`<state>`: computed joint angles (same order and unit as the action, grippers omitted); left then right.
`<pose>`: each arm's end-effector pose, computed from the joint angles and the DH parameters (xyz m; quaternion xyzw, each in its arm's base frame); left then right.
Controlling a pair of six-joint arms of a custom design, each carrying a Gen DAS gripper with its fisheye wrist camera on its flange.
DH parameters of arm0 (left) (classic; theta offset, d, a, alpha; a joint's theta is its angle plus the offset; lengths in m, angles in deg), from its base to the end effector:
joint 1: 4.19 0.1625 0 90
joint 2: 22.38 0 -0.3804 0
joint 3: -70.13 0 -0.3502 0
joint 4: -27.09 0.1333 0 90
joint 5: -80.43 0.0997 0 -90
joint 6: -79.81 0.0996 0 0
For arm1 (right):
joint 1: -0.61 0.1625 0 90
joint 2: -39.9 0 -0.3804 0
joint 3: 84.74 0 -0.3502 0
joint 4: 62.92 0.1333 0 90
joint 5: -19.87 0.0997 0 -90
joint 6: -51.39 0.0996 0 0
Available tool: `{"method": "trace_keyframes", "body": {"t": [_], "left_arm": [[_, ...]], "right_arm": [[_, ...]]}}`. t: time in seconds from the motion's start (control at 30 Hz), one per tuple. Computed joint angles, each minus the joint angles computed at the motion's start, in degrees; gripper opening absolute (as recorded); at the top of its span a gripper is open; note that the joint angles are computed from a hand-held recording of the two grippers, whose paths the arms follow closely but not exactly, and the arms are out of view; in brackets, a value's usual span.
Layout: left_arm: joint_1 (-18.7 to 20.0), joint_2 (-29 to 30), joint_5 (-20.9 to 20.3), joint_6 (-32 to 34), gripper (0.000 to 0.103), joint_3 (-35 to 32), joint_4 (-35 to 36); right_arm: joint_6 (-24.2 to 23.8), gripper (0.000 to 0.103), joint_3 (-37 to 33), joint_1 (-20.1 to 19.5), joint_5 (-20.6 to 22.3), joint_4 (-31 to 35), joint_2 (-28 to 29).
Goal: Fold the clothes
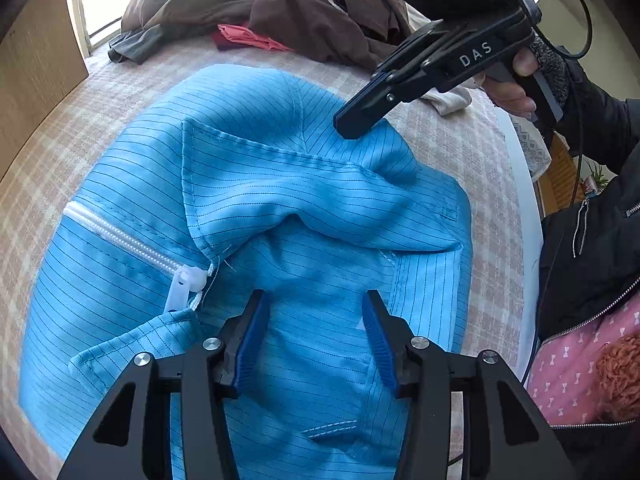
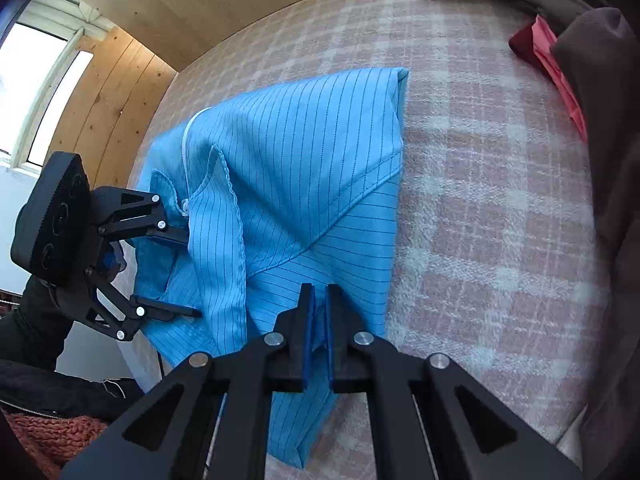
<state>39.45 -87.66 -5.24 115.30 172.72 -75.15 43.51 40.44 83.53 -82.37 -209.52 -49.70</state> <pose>-0.2544 -0.4372 0.1636 0.6452 0.7317 0.2124 0.0573 0.0601 -0.4261 0.2840 -0.0126 -0.9777 0.1662 0.1275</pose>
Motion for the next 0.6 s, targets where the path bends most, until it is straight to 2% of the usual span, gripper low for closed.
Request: {"method": "trace_keyframes", "body": {"t": [0.03, 0.13, 0.17, 0.2, 0.23, 0.27, 0.33, 0.37, 0.43, 0.47, 0.57, 0.6], "left_arm": [[-0.1, -0.6, -0.7, 0.0, 0.046, -0.1, 0.1], [-0.5, -2.5, -2.4, 0.0, 0.046, -0.2, 0.5], [-0.4, -3.6, -2.3, -0.5, 0.046, 0.0, 0.4], [-0.1, -4.6, -2.8, -2.1, 0.046, -0.2, 0.3], [0.7, -5.7, -3.4, -3.9, 0.046, -0.6, 0.3], [1.5, -6.9, -3.2, -6.2, 0.046, -0.9, 0.0], [2.5, -9.7, 1.7, -13.8, 0.046, -0.6, -1.6], [2.9, -11.0, 4.6, -17.7, 0.047, -0.6, -2.4], [4.1, -11.7, 12.1, -28.7, 0.049, -1.4, -2.0], [5.2, -11.9, 14.1, -33.4, 0.049, -1.9, -1.5], [7.6, -12.0, 16.4, -40.4, 0.049, -1.6, 0.2], [7.4, -12.3, 16.7, -40.6, 0.05, -0.5, -0.6]], "right_arm": [[-0.1, 0.009, 0.1, 0.6, 0.8, -0.2, -0.6], [-0.1, 0.009, 0.5, 1.0, 7.3, -2.3, -2.0], [-0.1, 0.013, 0.2, 0.9, 9.3, -2.7, -1.7], [0.0, 0.018, -0.4, 1.1, 9.4, -2.7, -0.8], [0.0, 0.028, -1.0, 1.5, 7.1, -1.5, 0.5], [0.0, 0.03, -1.5, 2.0, 4.4, 0.0, 1.9], [0.5, 0.03, -2.7, 2.8, -0.9, 2.9, 4.9], [0.9, 0.03, -2.0, 2.9, -1.2, 1.8, 4.0], [1.6, 0.03, 0.4, 3.1, -0.6, -2.6, 0.9], [1.9, 0.03, 1.5, 3.2, -0.3, -4.7, -0.6], [4.9, 0.056, 4.7, 5.1, -8.7, -15.2, -2.7], [5.5, 0.058, 4.8, 5.7, -12.1, -16.5, -2.1]]}}
